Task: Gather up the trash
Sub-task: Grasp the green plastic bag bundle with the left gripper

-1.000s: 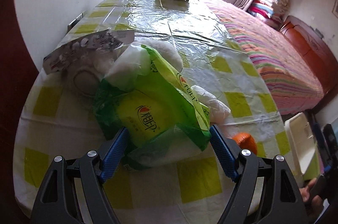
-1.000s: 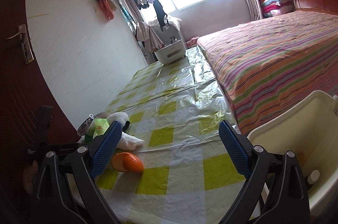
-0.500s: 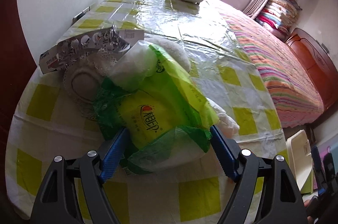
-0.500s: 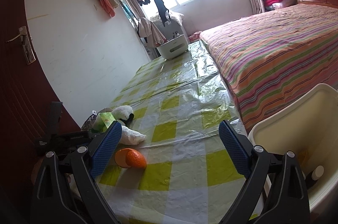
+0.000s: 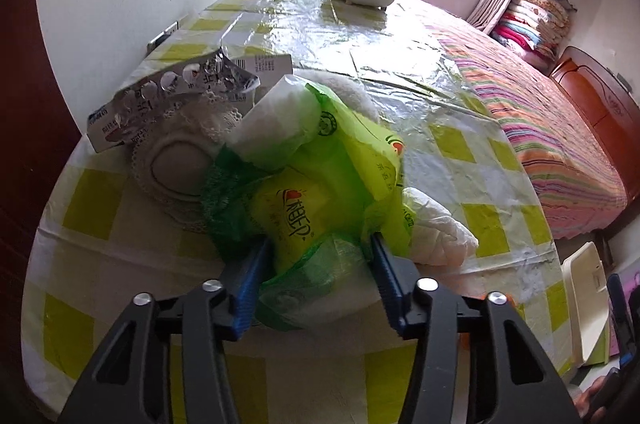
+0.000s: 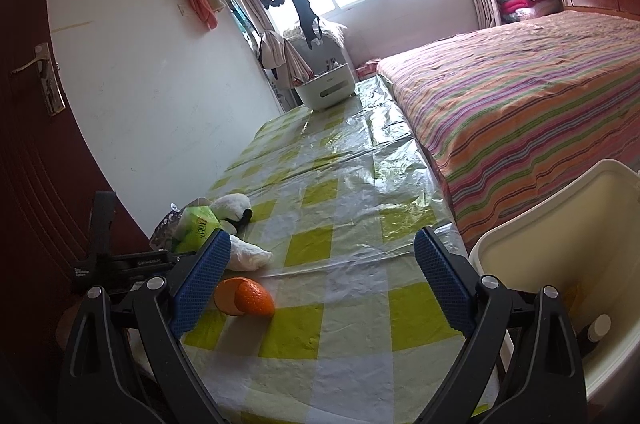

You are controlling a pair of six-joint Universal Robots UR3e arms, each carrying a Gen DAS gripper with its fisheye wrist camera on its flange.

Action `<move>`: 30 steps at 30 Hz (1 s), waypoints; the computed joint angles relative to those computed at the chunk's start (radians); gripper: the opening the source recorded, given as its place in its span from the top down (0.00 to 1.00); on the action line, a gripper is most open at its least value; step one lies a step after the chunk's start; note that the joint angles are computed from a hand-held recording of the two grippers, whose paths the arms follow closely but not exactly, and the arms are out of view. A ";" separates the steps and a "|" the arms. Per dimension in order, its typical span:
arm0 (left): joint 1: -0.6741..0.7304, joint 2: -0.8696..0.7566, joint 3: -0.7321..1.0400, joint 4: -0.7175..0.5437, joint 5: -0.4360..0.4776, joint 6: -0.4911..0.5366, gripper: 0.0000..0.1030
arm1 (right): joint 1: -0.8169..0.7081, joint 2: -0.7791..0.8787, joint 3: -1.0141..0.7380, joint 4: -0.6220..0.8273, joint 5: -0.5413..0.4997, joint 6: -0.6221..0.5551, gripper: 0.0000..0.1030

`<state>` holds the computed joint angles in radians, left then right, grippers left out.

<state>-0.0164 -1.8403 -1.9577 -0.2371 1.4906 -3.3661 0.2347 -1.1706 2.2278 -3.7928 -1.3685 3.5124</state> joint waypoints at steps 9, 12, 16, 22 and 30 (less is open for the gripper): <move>-0.043 0.073 -0.094 0.166 0.093 0.040 0.75 | 0.043 0.024 -0.076 0.095 0.074 -0.093 0.11; -0.037 0.113 -0.133 0.228 0.090 0.047 0.75 | 0.068 0.044 -0.138 0.187 0.115 -0.144 0.11; -0.032 0.144 -0.159 0.260 0.079 0.056 0.75 | 0.109 0.084 -0.234 0.314 0.127 -0.192 0.11; -0.031 0.164 -0.176 0.266 0.047 0.069 0.75 | 0.181 0.145 -0.437 0.540 0.079 -0.288 0.11; -0.047 0.172 -0.178 0.263 0.047 0.080 0.74 | 0.265 0.259 -0.687 0.775 -0.050 -0.374 0.15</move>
